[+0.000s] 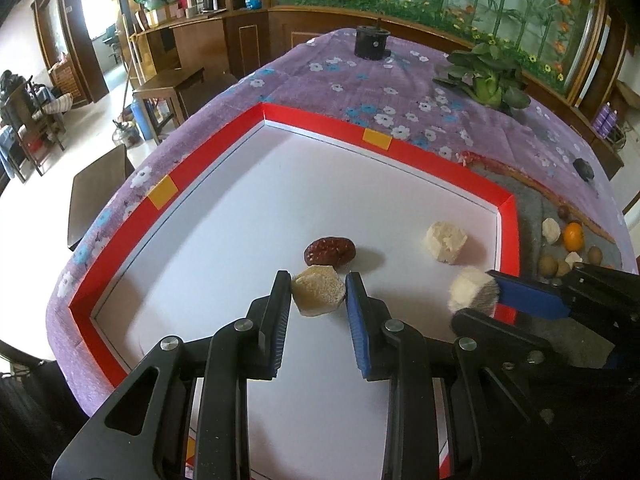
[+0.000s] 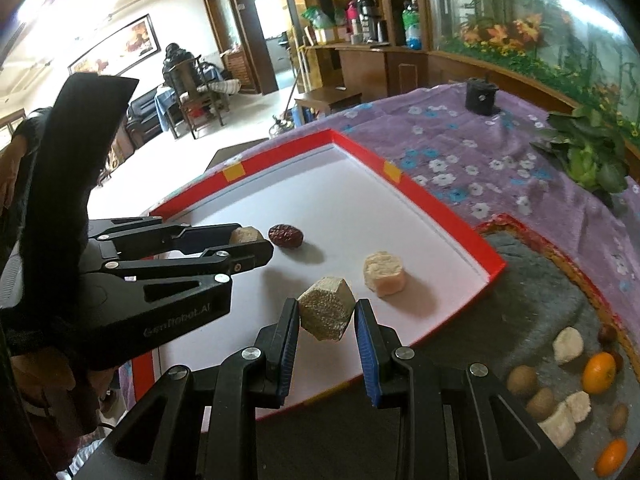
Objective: Organize fruits
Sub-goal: 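Carry both pastries into the white tray and open both grippers, then withdraw both grippers from the tray back over the felt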
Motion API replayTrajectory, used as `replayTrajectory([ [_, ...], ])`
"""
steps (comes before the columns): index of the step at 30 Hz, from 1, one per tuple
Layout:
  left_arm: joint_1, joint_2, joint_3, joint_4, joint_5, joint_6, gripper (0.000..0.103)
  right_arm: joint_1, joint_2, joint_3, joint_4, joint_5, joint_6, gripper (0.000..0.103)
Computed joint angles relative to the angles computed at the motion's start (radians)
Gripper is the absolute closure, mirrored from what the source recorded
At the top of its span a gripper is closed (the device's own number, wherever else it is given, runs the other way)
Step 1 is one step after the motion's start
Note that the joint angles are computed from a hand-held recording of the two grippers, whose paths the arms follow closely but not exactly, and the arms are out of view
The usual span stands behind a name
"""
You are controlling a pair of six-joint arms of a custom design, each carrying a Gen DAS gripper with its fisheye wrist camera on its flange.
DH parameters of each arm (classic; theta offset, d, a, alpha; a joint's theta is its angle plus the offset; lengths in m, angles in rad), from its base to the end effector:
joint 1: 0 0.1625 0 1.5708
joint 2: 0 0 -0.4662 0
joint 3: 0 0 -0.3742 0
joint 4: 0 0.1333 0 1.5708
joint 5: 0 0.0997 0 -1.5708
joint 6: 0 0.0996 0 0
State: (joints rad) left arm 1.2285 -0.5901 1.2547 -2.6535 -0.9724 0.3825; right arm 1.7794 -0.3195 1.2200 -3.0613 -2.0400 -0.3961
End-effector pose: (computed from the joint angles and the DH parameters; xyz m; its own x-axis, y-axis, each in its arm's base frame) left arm -0.0923 -0.8232 0.1564 -0.6788 0.3787 -0.6291 0.6037 0.7755 -0.1845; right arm 0.2535 -0.7716 -0.0027 -0.7867 -0.2570 0.5613 -0.5155 0.7737 -0.3683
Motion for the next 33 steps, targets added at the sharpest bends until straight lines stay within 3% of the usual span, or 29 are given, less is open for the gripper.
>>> replayTrajectory([
  [5,0.001,0.012,-0.013,0.03,0.015,-0.015,0.076,-0.006,0.03,-0.055,0.073,-0.009,0.008,0.076],
  [9,0.005,0.02,-0.036,0.069,0.031,-0.067,0.076,-0.007,0.042,-0.069,0.055,-0.008,-0.001,0.075],
  [11,0.007,0.019,-0.041,0.081,0.027,-0.081,0.075,-0.007,0.039,-0.062,0.039,-0.008,0.0,0.071],
  [15,0.005,0.012,-0.026,0.063,0.028,-0.089,0.048,-0.003,0.018,-0.013,-0.015,-0.003,-0.007,0.065],
  [23,-0.022,-0.011,0.047,-0.016,0.034,-0.052,0.048,0.005,-0.046,0.131,-0.169,-0.021,-0.003,0.054],
  [33,-0.067,-0.036,0.142,-0.06,-0.014,-0.04,0.048,-0.013,-0.133,0.322,-0.335,-0.082,0.059,0.052],
])
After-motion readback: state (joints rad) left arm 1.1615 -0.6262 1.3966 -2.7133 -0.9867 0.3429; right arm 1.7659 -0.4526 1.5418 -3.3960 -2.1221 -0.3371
